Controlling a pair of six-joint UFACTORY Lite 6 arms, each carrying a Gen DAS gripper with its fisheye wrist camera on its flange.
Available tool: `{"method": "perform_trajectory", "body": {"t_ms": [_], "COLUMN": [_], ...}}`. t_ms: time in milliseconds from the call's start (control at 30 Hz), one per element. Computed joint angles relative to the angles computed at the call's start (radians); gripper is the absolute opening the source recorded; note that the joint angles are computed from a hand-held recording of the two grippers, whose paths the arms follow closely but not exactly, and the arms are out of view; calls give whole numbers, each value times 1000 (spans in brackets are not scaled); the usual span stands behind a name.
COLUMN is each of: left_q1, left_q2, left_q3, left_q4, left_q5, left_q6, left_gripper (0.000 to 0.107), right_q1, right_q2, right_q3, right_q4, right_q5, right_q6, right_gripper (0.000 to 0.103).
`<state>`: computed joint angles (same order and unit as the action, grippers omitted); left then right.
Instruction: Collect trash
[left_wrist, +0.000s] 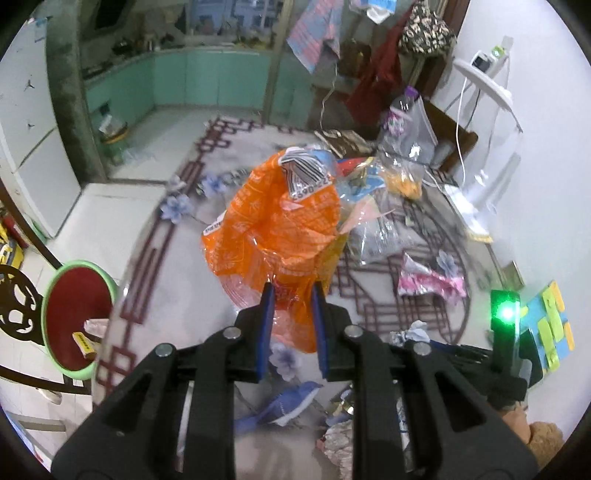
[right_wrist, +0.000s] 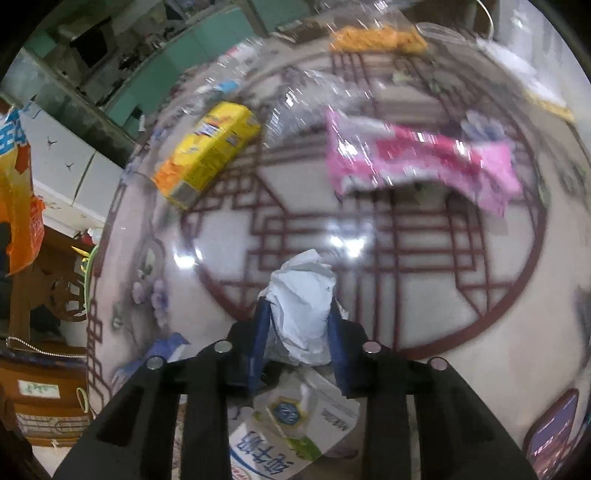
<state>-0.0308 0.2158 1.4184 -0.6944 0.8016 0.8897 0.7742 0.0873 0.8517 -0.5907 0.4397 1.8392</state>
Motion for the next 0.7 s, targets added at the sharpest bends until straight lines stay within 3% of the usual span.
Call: {"method": "perform_trajectory", "body": {"t_ms": [400,700], "left_q1": [85,176], "left_q2": [-34,-21], "left_q3": [10,32], "left_q4": [-13,-55], "left_q5": [-6,27], "left_q6": [35,85], "left_gripper": [20,20], "right_q1": [73,109], "right_q2": [100,299], "right_q3": [379,692], "right_q4": [-124,-107], "right_q5": [245,292], "right_q6": [-89,-227], "right_gripper": [28,28]}}
